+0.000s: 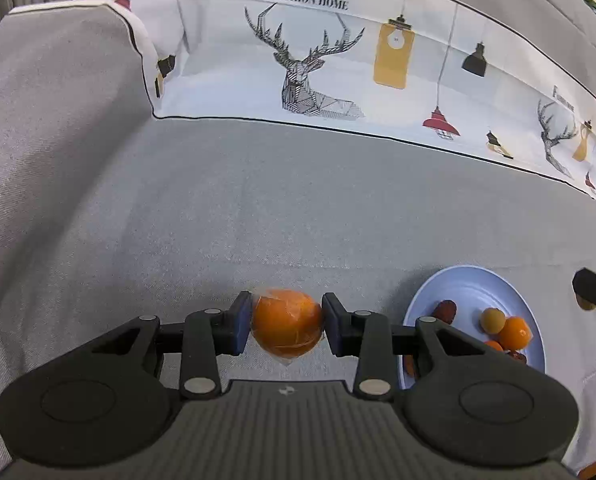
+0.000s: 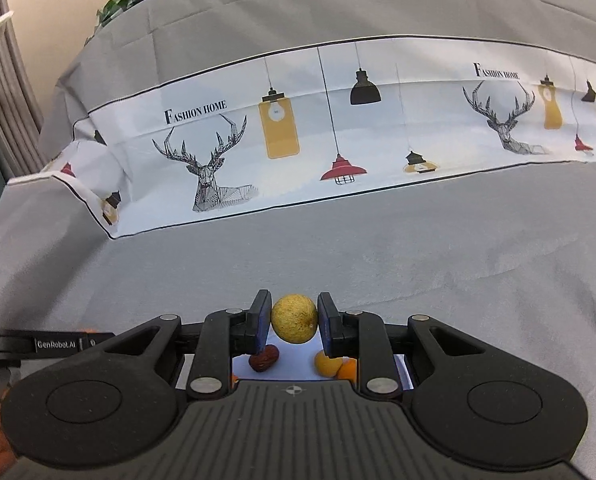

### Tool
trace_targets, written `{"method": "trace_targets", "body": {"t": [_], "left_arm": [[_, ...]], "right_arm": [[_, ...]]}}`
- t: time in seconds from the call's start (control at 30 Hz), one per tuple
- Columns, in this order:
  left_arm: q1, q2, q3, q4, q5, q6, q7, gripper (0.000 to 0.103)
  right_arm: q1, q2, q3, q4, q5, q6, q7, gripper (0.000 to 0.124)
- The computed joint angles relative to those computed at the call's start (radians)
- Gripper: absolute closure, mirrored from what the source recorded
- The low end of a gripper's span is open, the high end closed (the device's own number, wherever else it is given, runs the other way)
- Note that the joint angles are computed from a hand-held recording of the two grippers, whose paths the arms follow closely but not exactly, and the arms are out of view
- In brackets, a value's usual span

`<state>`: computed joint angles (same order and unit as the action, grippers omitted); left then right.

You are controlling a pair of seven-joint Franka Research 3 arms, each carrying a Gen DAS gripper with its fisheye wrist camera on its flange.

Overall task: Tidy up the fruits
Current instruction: 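Carry the tangerine and yellow fruit over the plate and open both grippers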

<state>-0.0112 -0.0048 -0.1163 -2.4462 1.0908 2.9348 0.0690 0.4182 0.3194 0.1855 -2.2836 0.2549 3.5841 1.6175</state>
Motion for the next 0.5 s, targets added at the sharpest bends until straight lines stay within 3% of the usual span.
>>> {"method": "trace_targets", "body": {"t": [0.17,0.37,0.5], "left_arm": [[0.005,0.030,0.012,0.008,-0.088,0.029,0.045,0.062],[-0.006,0.051,0.022,0.025,-0.096,0.040,0.064,0.062],[-0.015,0.064,0.031,0.031,-0.092,0.073,0.073,0.062]], "right_arm": [[0.036,0.011,-0.031,0.022,0.038,-0.022,-0.066,0.098],[0.045,0.011,-0.040,0.029,0.076,-0.044,-0.096,0.098],[0.104,0.011,-0.089,0.045,0.150,-0.100,-0.159,0.098]]}}
